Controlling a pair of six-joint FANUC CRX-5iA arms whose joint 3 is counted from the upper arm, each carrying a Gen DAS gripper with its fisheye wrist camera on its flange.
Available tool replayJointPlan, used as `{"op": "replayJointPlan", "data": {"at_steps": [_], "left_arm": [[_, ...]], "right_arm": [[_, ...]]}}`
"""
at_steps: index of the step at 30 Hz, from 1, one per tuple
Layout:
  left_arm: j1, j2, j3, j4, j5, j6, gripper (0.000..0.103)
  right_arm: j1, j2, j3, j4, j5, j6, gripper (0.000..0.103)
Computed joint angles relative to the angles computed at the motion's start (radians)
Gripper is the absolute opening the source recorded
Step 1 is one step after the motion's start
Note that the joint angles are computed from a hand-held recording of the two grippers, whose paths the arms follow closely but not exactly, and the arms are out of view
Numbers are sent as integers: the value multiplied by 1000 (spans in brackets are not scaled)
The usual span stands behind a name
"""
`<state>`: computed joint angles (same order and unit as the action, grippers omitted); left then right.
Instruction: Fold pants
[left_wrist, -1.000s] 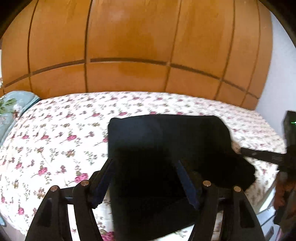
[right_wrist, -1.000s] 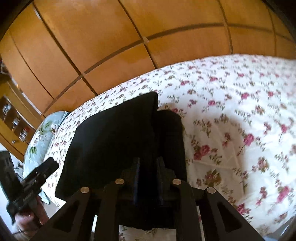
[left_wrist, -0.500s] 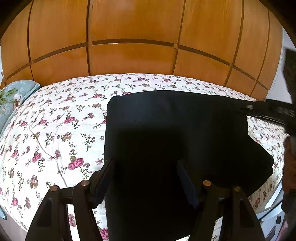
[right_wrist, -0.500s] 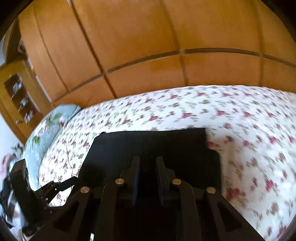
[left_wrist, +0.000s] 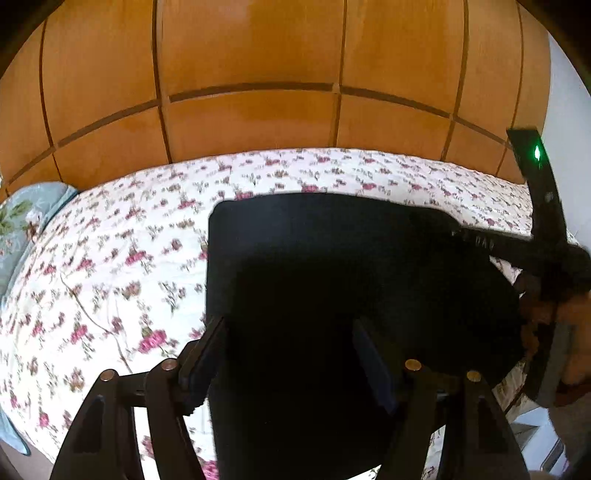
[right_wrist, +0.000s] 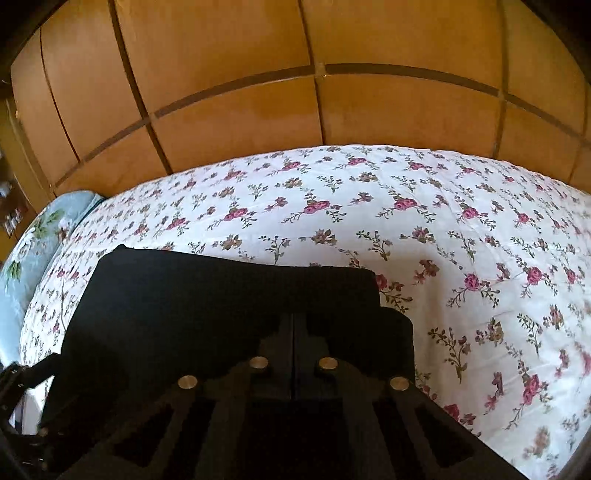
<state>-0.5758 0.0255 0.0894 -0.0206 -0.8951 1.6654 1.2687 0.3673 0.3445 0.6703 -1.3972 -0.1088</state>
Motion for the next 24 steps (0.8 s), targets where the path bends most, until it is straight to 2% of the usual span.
{"op": "replayJointPlan", "data": {"at_steps": [4,7,11,16,18,20,22,24], "left_arm": [[21,6,37,-17,9,0,69],[39,70,112,19,-36,-45,69],[33,174,210,50,-101,-131,58],[-6,260,288,-36,-89,-117,60],[6,296,313,-18,-105,-99,63],[13,299,297,-17,-73,-98,64],[25,309,298,6,-72,-94,64],[17,300,289,-15,-60,-91,64]], "right_arm": [[9,-36,-77,48,59,-85,0],[10,-74,-143,75,127,-161,0],[9,-110,-210,108,194,-238,0],[9,-113,-221,112,206,-252,0],[5,-103,-206,101,195,-233,0],[1,-88,-190,100,183,-215,0],[-3,-86,-191,102,184,-209,0],[-4,-87,-193,103,187,-209,0]]}}
